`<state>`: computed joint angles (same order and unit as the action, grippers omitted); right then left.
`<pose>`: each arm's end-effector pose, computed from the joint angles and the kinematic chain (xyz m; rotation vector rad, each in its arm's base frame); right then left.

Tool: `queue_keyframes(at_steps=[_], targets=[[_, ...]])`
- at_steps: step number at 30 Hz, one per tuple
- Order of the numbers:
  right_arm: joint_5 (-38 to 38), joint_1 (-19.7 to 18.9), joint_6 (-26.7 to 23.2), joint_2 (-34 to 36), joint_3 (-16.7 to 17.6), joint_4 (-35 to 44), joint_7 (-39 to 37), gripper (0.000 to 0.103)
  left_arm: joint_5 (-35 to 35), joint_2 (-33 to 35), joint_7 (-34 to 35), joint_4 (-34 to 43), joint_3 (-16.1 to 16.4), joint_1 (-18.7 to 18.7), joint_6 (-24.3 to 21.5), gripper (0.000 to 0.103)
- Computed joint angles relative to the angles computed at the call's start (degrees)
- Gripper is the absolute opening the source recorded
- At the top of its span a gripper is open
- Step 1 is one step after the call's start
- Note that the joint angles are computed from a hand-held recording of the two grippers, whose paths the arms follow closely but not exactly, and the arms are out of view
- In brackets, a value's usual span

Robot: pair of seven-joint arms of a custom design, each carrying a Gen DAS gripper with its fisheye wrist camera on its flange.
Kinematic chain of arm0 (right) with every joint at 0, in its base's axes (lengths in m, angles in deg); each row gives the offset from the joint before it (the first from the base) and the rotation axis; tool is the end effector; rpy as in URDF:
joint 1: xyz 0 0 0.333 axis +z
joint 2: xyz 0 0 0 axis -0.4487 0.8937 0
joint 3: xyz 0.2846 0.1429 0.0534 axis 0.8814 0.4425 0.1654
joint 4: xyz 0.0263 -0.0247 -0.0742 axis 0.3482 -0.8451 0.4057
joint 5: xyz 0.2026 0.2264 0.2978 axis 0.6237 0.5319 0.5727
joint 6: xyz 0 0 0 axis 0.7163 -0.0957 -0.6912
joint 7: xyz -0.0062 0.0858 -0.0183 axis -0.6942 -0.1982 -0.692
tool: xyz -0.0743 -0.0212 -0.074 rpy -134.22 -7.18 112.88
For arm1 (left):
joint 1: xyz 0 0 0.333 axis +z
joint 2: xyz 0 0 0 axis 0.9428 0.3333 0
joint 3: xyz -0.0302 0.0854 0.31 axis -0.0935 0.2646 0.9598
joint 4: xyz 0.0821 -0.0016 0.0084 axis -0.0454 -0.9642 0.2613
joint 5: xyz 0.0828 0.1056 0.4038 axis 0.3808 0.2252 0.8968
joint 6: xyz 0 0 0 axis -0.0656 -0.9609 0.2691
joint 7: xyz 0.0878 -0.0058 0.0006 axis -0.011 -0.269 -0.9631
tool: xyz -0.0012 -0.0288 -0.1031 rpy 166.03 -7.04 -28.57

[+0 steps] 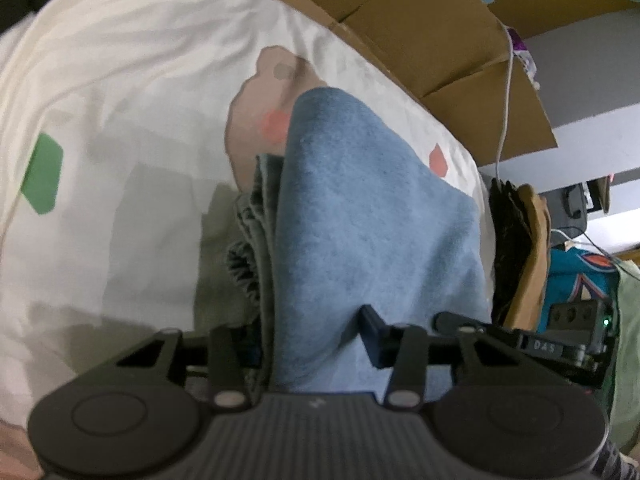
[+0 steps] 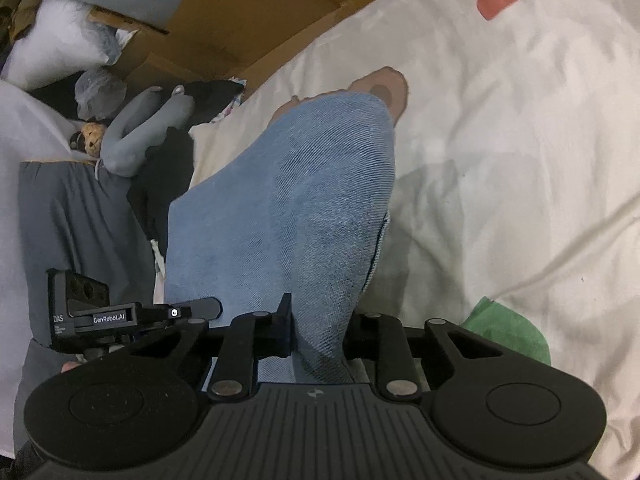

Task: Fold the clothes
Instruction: 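Lift the folded stack with both tools and carry it toward the bed side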

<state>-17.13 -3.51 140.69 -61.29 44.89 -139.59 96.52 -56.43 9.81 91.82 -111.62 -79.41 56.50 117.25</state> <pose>0.5208 0.4157 0.3400 -1.6197 1.6670 0.5056 0.4597 -0.2153 0.3425 1.7238 -2.0199 0.7592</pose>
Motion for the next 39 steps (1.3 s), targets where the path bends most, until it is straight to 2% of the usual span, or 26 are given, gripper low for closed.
queue_keyframes(at_steps=[5,14,22,29,33,39], targets=[[-1.37,0.39,-0.18,-2.14,-0.3,-0.73,0.89,0.022,1.98,-2.41,-2.58,-0.21,-0.29,-0.52,0.67,0.046],[0.34,1.94,2.7,-5.71,-1.33,-1.72,0.8,0.021,6.19,-5.17,-7.97,1.48,-0.39,-1.97,0.62,0.045],[-9.91,3.57,2.2,-8.93,-3.17,-0.19,11.51,0.021,14.19,-9.19,-18.56,5.22,-0.41,-1.95,-3.11,0.044],[-26.18,5.16,-2.13,-14.11,-6.28,2.64,24.97,0.021,18.54,-14.01,-24.99,10.35,0.2,-2.11,-8.51,0.044],[-31.91,5.73,-4.63,-17.35,-7.56,4.42,29.02,0.021,20.56,-16.17,-28.34,13.74,0.12,-2.17,-11.01,0.044],[-36.4,6.93,-6.13,-21.56,-9.21,6.57,31.97,0.021,22.13,-19.14,-32.04,17.82,0.23,-2.47,-13.74,0.044]])
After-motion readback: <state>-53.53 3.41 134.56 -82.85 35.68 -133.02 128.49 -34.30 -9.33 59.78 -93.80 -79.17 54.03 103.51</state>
